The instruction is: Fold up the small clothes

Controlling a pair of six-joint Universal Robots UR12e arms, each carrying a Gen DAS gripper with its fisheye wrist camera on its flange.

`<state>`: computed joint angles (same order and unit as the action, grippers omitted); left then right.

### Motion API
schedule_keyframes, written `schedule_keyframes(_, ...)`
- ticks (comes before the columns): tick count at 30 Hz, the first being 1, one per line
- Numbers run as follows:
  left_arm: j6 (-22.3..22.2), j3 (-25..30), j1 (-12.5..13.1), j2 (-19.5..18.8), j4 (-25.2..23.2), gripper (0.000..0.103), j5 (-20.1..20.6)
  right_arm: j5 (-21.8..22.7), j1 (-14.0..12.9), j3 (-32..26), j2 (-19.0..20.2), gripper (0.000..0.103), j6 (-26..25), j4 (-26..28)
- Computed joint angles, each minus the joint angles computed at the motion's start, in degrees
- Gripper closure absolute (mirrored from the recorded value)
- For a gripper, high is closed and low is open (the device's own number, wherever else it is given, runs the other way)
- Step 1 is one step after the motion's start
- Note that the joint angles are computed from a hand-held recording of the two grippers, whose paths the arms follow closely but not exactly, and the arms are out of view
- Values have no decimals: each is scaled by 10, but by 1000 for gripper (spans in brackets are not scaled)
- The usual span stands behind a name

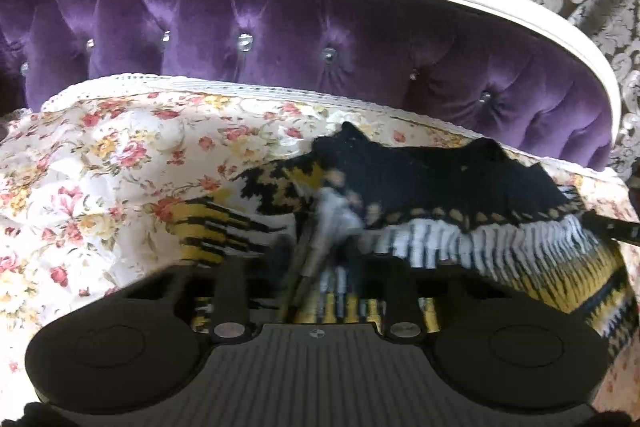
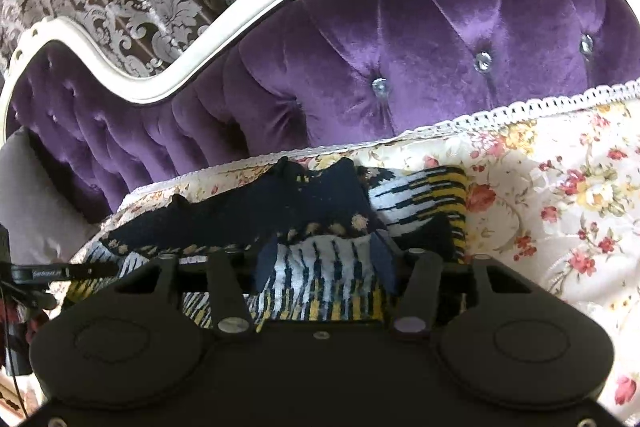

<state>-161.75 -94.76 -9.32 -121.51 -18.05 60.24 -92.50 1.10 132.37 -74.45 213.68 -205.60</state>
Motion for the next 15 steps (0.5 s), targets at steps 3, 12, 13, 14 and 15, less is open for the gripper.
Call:
schedule_keyframes(3,19,0,0,2,-8,90,-3,11,2,-6,-1,90,-22,20)
schedule_keyframes(12,-98,31,28,-19,-81,93,-86,-40,8,-16,4,39,-43,36)
schedule_keyframes(13,-107,33,30,-21,-84,93,-95,-46,9,-18,5,39,-46,42)
schedule_keyframes(14,-106,33,31,-22,-85,93,-98,-47,7,-19,5,39,-48,47)
schedule_keyframes(15,-100,33,30,-22,-83,93,-98,-40,5,-20,5,39,-45,48)
